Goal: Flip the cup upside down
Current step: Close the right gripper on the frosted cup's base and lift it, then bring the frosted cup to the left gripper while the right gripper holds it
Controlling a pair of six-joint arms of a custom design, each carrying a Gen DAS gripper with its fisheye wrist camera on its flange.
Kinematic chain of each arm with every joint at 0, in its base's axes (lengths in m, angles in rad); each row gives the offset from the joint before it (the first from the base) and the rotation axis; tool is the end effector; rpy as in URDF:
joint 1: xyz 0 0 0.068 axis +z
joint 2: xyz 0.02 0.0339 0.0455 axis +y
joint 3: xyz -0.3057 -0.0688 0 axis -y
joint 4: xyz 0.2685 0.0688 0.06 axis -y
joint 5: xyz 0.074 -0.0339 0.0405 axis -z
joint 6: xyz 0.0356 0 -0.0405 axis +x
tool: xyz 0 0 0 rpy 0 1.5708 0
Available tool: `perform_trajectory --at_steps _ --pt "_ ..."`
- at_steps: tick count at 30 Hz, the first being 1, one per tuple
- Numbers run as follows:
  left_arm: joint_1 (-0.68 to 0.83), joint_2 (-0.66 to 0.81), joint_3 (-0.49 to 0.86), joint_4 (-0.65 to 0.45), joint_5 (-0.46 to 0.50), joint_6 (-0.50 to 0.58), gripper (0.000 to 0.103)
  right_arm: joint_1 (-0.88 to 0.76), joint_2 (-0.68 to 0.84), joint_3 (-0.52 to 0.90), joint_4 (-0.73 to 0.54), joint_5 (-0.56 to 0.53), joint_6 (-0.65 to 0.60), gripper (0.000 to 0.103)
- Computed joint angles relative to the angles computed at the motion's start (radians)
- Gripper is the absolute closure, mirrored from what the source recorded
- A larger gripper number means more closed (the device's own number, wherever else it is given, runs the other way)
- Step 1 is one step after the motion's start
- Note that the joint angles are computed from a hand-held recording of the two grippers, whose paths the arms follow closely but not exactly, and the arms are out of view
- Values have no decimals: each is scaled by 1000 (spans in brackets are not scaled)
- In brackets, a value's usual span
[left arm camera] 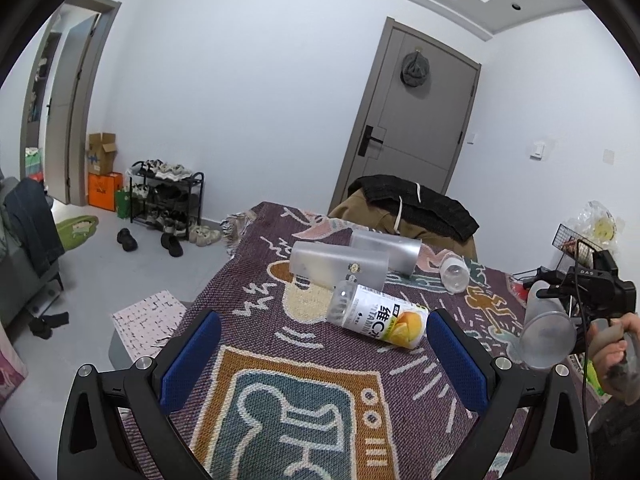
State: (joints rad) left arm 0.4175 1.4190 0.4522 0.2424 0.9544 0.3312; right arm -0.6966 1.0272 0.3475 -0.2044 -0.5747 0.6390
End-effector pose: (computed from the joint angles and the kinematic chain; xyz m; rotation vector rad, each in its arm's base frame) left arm 0.2371 0.0734 0.1661 0.3724 1.9829 -0.6220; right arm 0.1461 -0.0970 0.1727 1.2664 2.0087 0.6733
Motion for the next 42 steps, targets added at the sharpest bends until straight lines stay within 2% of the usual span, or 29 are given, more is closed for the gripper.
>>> perform_trajectory --at_steps 6,13,17,23,27,30,33,37,42 --pt "42 5 25 -71 31 70 0 198 -197 -62 -94 89 78 28" --pt "38 24 41 -109 20 100 0 491 -282 -94 -116 257 196 28" --pt "28 28 40 -119 10 122 0 618 -243 -109 -74 332 246 28" --pt "-5 63 49 -144 -32 160 0 756 -15 -121 96 419 241 28" --pt "-28 89 69 -174 -65 159 0 749 112 -137 202 424 216 27" --pt "-43 87 73 -184 -91 145 0 743 135 -145 226 424 187 27" --pt "-51 65 76 -217 -94 144 0 697 119 -171 259 344 162 27" --pt "-76 6 71 -256 -100 138 0 683 11 -190 208 301 140 26" --pt "-148 -82 73 -328 -118 143 0 674 -228 -212 38 313 130 24"
